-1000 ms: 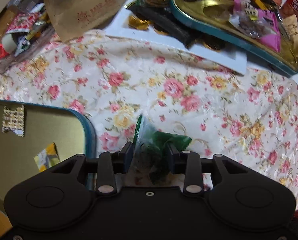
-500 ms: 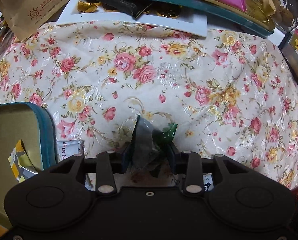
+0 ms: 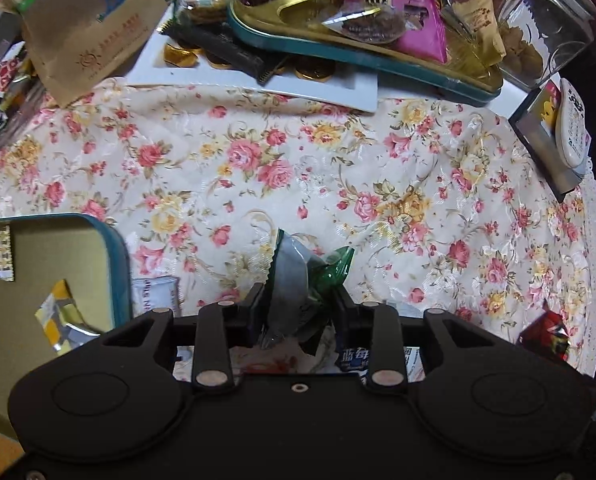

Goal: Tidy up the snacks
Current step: 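Grasp the green packet with the left gripper while the right holds the red packet, then carry green and red packets over the gold tray and open both grippers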

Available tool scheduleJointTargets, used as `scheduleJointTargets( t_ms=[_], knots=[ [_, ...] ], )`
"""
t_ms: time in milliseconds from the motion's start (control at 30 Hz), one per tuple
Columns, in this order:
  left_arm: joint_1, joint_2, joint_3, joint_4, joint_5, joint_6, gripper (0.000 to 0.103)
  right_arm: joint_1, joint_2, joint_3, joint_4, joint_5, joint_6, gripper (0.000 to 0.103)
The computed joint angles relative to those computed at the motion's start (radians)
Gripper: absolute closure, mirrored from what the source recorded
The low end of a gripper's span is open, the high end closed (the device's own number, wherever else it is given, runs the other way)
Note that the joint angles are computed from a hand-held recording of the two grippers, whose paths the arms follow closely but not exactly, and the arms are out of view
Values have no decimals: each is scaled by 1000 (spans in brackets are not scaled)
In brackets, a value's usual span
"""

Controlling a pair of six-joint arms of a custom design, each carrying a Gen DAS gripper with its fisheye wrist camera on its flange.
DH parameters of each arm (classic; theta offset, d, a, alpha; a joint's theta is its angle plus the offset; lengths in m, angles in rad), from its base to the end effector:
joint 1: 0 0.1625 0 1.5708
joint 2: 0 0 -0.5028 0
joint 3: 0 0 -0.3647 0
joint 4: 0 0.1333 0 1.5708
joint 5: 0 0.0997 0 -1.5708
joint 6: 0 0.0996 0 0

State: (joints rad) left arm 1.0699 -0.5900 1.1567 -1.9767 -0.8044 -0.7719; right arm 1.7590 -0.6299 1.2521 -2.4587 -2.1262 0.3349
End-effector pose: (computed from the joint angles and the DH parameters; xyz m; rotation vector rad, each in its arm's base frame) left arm -0.2126 -0.8098 0.1597 -0.2471 2.3901 -0.4197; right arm 0.2330 -0.7915 0.1906 -0.2919 -2.6087 0.5320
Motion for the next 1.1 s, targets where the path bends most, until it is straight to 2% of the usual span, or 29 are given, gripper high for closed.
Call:
scheduleJointTargets(
  t_ms=[233, 433, 633, 800, 1100],
  knots=[
    [-7, -76, 65, 30, 72, -12, 60, 9, 22, -13, 19, -21, -11, 66],
    [-6, -149, 115, 68, 121, -70, 60, 19, 43, -23, 41, -32, -30, 66],
    [5, -230, 180, 44, 146, -131, 60, 31, 66, -40, 62, -34, -41, 67],
    [7, -282, 232, 59, 211, -183, 60, 44, 87, -51, 70, -45, -64, 67],
    [21, -373, 318, 76, 256, -244, 60, 75, 123, -77, 78, -37, -106, 67]
  ],
)
